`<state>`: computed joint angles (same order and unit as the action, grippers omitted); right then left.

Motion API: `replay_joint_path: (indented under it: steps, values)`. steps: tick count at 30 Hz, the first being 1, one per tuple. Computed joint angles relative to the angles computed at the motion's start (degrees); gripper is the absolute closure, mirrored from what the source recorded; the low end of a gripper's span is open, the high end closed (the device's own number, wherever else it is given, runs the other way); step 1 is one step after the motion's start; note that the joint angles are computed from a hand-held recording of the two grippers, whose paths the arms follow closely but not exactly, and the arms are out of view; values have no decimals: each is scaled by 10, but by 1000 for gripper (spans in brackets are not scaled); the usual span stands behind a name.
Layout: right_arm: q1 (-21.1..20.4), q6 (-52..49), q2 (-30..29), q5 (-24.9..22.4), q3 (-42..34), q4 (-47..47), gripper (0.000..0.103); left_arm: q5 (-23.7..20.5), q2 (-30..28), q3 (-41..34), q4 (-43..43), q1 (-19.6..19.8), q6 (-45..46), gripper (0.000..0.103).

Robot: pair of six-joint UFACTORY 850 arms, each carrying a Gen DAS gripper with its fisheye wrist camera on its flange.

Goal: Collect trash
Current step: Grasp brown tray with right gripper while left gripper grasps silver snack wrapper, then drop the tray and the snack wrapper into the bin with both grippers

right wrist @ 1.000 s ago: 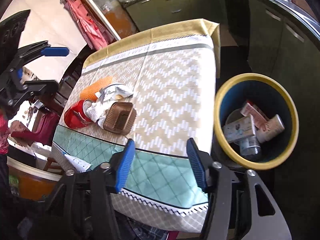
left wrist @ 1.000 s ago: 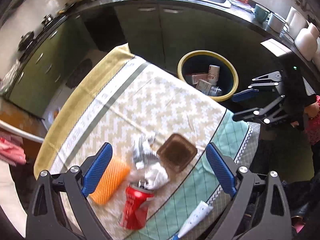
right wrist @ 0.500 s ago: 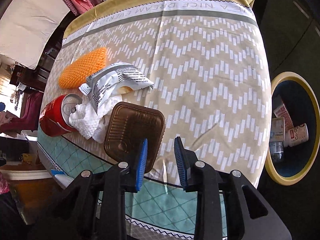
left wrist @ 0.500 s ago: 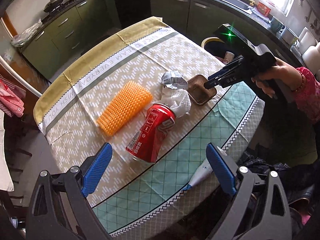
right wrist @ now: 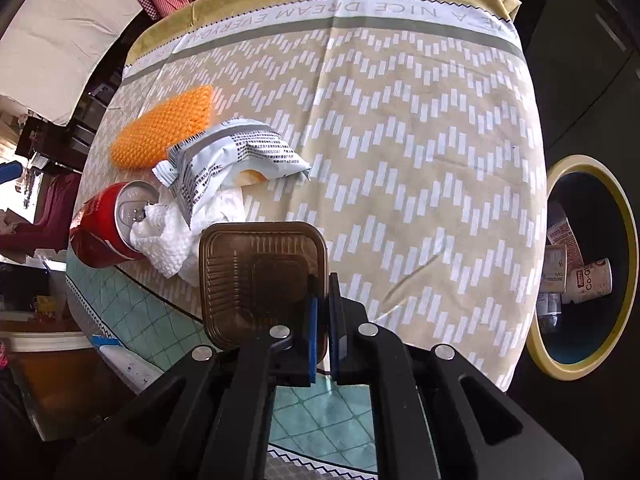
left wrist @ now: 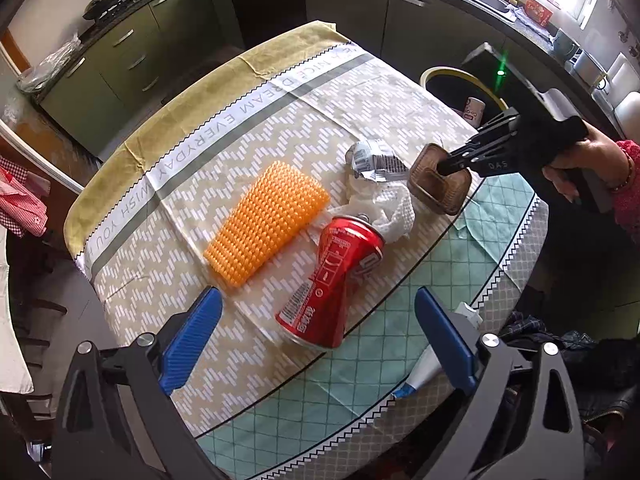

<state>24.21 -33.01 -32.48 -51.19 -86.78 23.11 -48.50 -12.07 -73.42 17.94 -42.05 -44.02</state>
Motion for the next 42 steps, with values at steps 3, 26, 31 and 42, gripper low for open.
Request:
replay_joint_path:
  steps: [3, 26, 31, 42]
  values:
    - [-18, -18, 16, -4, 5, 25, 98, 8, -36, -42, -32, 17, 44, 10]
    - [-189, -58, 45, -5, 29, 89, 98, -161, -354, -400, -155, 59, 147, 48]
    - [-194, -64, 41, -4, 28, 97, 98, -169, -360, -401, -160, 60, 148, 63]
    - [-216, 48, -36, 59, -57, 25, 97, -148, -331, -403, -145, 52, 144, 64]
